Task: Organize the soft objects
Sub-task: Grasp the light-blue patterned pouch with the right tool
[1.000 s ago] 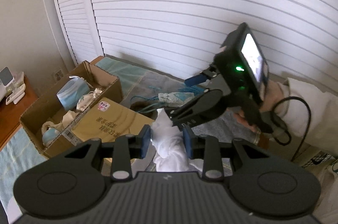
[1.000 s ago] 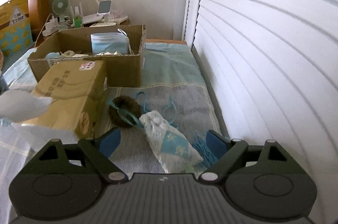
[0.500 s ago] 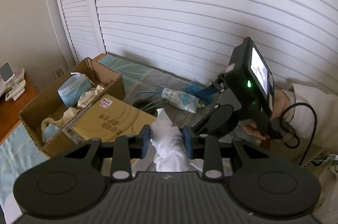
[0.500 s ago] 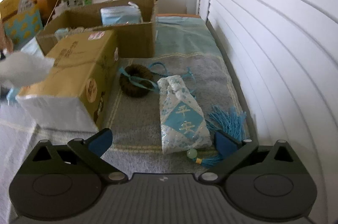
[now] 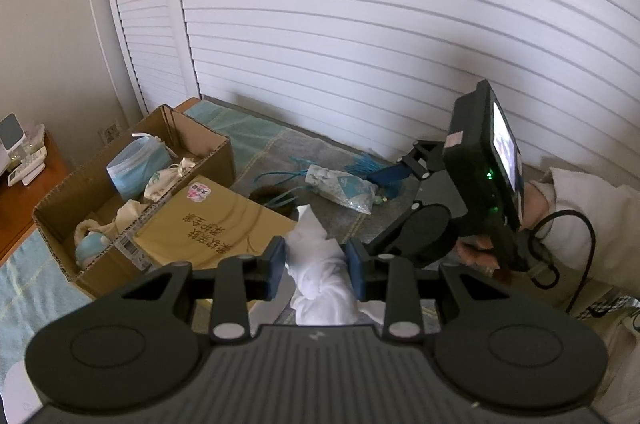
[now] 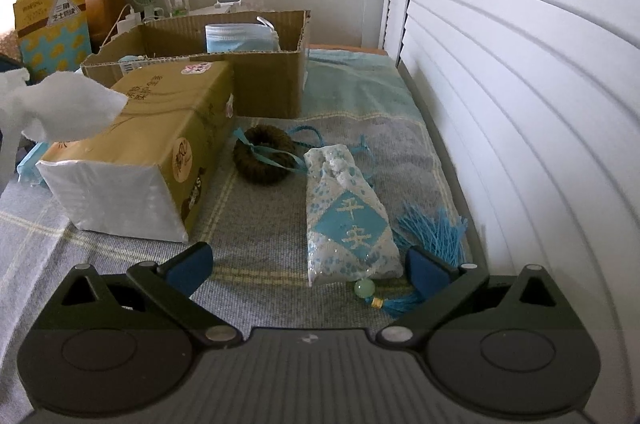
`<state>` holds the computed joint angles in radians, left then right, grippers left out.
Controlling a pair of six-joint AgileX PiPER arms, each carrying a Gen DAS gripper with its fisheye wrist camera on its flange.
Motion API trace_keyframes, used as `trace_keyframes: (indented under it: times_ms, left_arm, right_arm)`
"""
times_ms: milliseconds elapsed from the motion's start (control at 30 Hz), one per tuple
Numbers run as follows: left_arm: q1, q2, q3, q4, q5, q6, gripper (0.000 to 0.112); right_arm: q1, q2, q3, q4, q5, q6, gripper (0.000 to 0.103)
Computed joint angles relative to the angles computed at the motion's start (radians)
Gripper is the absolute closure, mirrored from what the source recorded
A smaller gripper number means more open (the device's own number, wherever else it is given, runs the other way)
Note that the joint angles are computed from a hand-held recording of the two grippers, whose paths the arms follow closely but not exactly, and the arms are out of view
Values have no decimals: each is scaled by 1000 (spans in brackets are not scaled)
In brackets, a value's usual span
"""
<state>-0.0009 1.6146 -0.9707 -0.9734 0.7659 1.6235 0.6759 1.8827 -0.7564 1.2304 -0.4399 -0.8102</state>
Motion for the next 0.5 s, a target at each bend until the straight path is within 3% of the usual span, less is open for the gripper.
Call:
trace_keyframes:
  times_ms: [233, 300, 500]
  left_arm:
    - [-9, 6, -4, 9, -7, -14, 80]
    - [-9, 8, -5, 11, -7, -14, 80]
    - [-14, 11, -5, 16, -15, -20, 80]
  right_arm:
    - [-27, 22, -58, 98, 14, -110, 0]
    - [-35, 22, -64, 102, 17, -111, 4]
    - [-21, -3, -59, 168, -10, -161, 30]
